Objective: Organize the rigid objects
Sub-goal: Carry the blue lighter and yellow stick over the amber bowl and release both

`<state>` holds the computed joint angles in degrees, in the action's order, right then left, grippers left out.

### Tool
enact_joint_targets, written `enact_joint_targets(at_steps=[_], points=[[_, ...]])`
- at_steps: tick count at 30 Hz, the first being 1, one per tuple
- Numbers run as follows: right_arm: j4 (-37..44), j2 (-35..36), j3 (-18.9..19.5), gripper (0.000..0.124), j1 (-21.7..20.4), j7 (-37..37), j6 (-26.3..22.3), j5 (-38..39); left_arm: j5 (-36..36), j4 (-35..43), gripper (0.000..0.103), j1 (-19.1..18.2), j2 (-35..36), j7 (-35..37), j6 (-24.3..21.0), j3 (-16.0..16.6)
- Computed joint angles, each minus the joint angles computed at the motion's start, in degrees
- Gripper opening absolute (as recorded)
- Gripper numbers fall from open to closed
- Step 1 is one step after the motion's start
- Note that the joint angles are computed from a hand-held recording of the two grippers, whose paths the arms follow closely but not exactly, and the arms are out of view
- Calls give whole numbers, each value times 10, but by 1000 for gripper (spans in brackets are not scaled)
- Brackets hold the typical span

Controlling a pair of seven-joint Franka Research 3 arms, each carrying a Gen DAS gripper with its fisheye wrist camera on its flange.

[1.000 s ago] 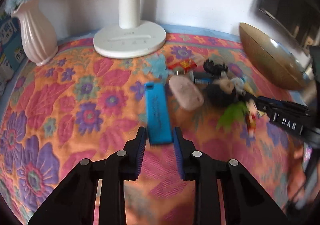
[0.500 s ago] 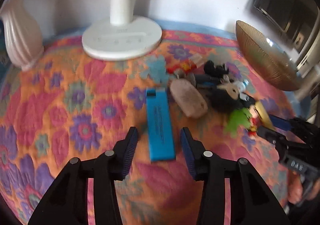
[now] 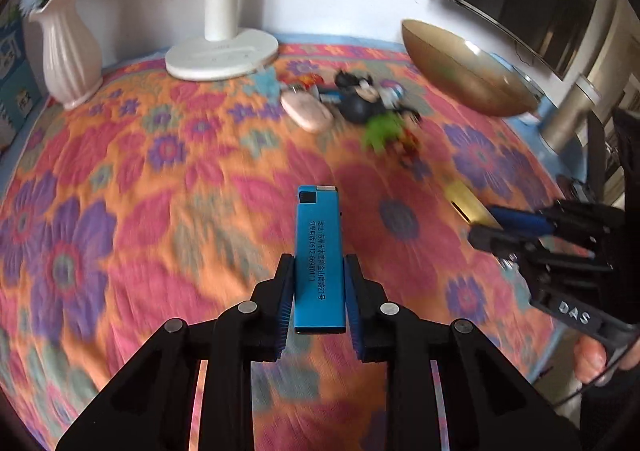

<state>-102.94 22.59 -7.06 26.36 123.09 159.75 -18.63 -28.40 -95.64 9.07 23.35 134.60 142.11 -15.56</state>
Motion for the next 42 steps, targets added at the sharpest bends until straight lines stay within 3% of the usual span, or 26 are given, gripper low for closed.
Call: enact_joint_targets(at_steps=[3,5,6,9,14,15,17,18,22,28,33,36,39,42], points=[[2,9,20,23,-10,-19,-21,34,2,-38,21,-2,-16,10,23,1],[-16,8,22,28,-17,-26,18,38,-8,-46,24,0,-17,26,46,-4],[-23,8,41,34,-35,-51,32,67,-6,-45,34,-3,-16,21,49,-3],[-32,3,36,35,-31,-62,40,99,-10,-52,36,-5,-16,13,75,-6],[-23,9,-41,35,46,23,25,13,8,-79,35,-12,-24,15,129,-11],[-18,11,-52,34,59,44,18,-11,9,-80,30,-10,-24,14,129,-14],[-11,13,-51,29,59,56,7,-34,-4,-82,22,-1,-25,21,131,-23],[-11,10,-46,23,55,59,5,-40,-15,-82,21,5,-25,26,129,-28],[-22,-3,-15,23,29,44,18,-28,-69,-79,21,22,-34,60,105,-44],[-44,-41,-48,23,49,122,36,-96,-136,-88,21,11,-63,133,132,-50],[-69,-92,-82,23,55,242,39,-216,-178,-53,21,-9,-66,170,119,-44],[-70,-124,-98,23,54,322,3,-295,-163,-4,21,-32,-47,153,108,-36],[-57,-149,-98,23,30,359,-41,-319,-131,66,21,-55,-13,116,106,-37],[-38,-166,-91,23,-7,368,-67,-289,-76,180,21,-81,42,44,63,-41]])
